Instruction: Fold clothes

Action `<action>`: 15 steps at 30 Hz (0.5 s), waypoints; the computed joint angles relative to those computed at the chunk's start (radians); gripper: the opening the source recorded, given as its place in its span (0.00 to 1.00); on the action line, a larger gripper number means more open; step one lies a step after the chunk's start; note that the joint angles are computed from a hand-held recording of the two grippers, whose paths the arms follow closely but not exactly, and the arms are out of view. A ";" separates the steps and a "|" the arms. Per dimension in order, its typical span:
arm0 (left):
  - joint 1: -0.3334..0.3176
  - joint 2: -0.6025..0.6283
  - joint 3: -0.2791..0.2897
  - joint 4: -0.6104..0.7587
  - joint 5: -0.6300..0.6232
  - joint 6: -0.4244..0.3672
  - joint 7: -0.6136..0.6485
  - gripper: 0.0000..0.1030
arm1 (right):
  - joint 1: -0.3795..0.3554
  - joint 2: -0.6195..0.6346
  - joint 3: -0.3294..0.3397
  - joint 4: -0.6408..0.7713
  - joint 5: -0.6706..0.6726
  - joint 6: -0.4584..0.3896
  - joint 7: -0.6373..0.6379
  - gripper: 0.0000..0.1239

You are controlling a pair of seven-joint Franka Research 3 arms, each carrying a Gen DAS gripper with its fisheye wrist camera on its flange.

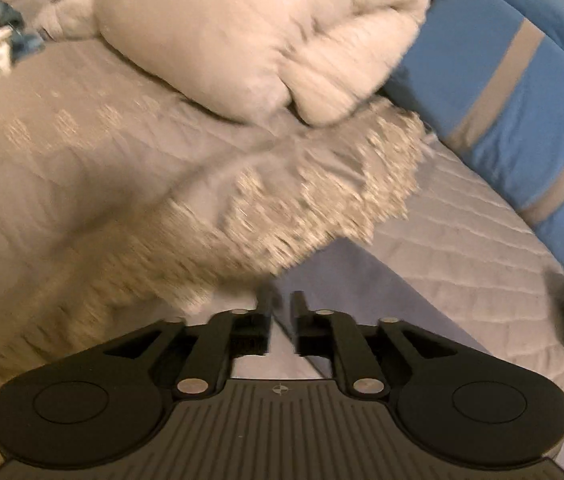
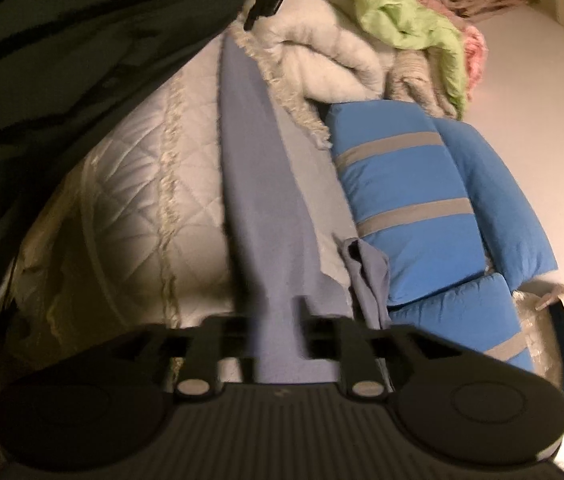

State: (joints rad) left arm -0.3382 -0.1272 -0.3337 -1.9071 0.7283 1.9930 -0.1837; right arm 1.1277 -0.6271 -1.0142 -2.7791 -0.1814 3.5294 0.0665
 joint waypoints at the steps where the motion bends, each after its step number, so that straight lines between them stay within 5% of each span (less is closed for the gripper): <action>1: 0.003 -0.013 0.006 -0.015 0.011 0.036 0.010 0.41 | 0.015 -0.009 -0.013 0.002 -0.001 0.011 0.004 0.68; 3: 0.016 -0.041 0.023 -0.056 0.033 0.160 0.034 0.54 | 0.028 -0.022 -0.021 0.003 0.000 0.018 0.014 0.72; 6: 0.043 -0.038 0.029 -0.070 0.075 0.278 0.058 0.58 | 0.041 -0.012 -0.028 0.012 0.011 0.032 0.031 0.75; 15: 0.066 0.077 0.060 -0.007 0.054 0.370 0.216 0.58 | 0.042 0.047 -0.058 0.017 -0.060 0.067 0.093 0.79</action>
